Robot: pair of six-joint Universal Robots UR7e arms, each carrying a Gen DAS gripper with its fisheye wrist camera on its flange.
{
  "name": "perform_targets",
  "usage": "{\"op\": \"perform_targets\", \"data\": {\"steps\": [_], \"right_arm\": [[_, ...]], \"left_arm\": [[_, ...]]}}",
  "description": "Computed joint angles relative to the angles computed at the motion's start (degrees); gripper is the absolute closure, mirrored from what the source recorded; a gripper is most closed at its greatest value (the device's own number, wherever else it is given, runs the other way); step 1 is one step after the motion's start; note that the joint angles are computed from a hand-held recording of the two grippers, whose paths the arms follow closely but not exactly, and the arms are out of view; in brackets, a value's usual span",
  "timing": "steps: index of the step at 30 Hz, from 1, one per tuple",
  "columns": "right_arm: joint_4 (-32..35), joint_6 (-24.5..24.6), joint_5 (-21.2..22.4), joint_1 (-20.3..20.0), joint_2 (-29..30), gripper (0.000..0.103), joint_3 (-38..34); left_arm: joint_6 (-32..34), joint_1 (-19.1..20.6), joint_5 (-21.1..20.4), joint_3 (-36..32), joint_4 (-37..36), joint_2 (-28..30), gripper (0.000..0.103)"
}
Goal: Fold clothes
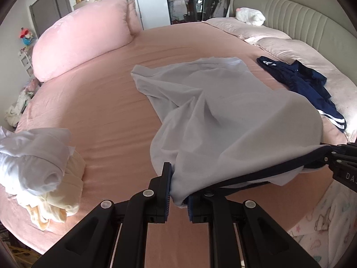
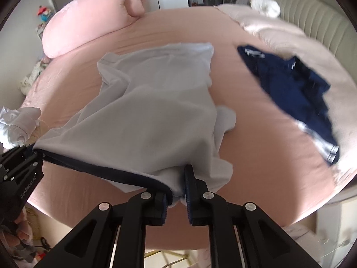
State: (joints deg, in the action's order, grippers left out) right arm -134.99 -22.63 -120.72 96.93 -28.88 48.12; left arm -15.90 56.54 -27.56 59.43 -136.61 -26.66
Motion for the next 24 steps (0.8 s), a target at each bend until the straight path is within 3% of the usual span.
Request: {"op": "perform_targets", "data": {"steps": [4, 7, 10, 15, 16, 21, 24], "right_arm": [[-1.93, 0.05, -0.44, -0.41, -1.21, 0.060, 2.95], [-2.26, 0.44, 0.08, -0.64, -1.61, 0.059, 3.50], [-2.36, 1.72, 0.47, -0.74, -1.76, 0.059, 3.40], [-1.36, 3.85, 1.29, -0.74, -2.47, 0.059, 3.82], [-0.87, 4.07, 1.56, -0.75, -2.29, 0.059, 3.25], [-2.85, 5.29, 4.02, -0.84, -4.67, 0.059, 6.85], [-7.46, 1.68, 2.09, -0.43, -4.72, 0.059, 8.50]], "left_arm": [[3.94, -0.40, 1.50, 1.32, -1.79, 0.40, 0.092], [2.26, -0.28, 0.64, 0.57, 1.81, 0.64, 0.092], [-1.23, 0.16, -4.38, -0.81, 6.76, 0.10, 0.087], [-4.00, 0.02, -8.81, -0.75, 7.12, -0.93, 0.058], [-4.05, -0.09, -9.22, -0.62, 6.92, -1.09, 0.056], [0.18, -1.21, -6.51, 0.10, 5.88, -0.76, 0.055], [5.21, -1.81, -4.62, -0.18, 5.76, 0.10, 0.055]]}}
